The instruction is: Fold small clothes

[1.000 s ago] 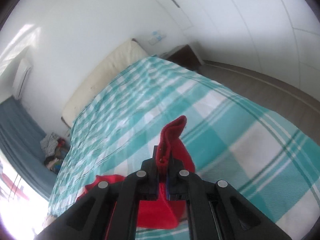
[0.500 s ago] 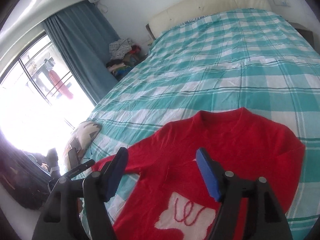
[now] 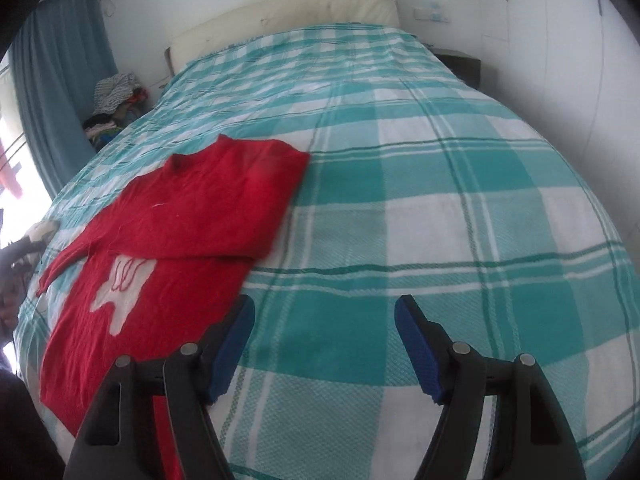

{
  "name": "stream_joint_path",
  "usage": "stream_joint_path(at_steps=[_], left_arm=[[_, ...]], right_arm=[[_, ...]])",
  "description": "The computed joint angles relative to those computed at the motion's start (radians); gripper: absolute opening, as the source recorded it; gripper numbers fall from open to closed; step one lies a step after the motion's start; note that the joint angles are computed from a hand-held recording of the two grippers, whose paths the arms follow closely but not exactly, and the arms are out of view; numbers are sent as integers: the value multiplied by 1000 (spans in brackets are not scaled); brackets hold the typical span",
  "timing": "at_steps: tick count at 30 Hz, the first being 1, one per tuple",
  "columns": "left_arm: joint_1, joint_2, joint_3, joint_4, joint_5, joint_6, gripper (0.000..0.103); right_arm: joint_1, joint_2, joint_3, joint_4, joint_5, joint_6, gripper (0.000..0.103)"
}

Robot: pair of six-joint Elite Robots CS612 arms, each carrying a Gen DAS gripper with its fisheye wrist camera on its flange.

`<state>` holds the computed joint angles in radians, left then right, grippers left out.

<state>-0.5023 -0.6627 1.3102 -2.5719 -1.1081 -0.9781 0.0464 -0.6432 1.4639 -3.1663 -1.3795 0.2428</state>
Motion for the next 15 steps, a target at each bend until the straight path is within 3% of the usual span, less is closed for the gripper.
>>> stream_joint_path(at_steps=[2,7,15], left_arm=[[5,10,-6,5,-75,-6,102],[4,34,-22,58,-200,-14,102],[-19,58,-67,174,-141,68,102]], right_arm=[[-11,-5,12,-75,8,65,74],[-7,-10,18,-171,-4,97,77],[6,-9,18,-187,4,55,77]])
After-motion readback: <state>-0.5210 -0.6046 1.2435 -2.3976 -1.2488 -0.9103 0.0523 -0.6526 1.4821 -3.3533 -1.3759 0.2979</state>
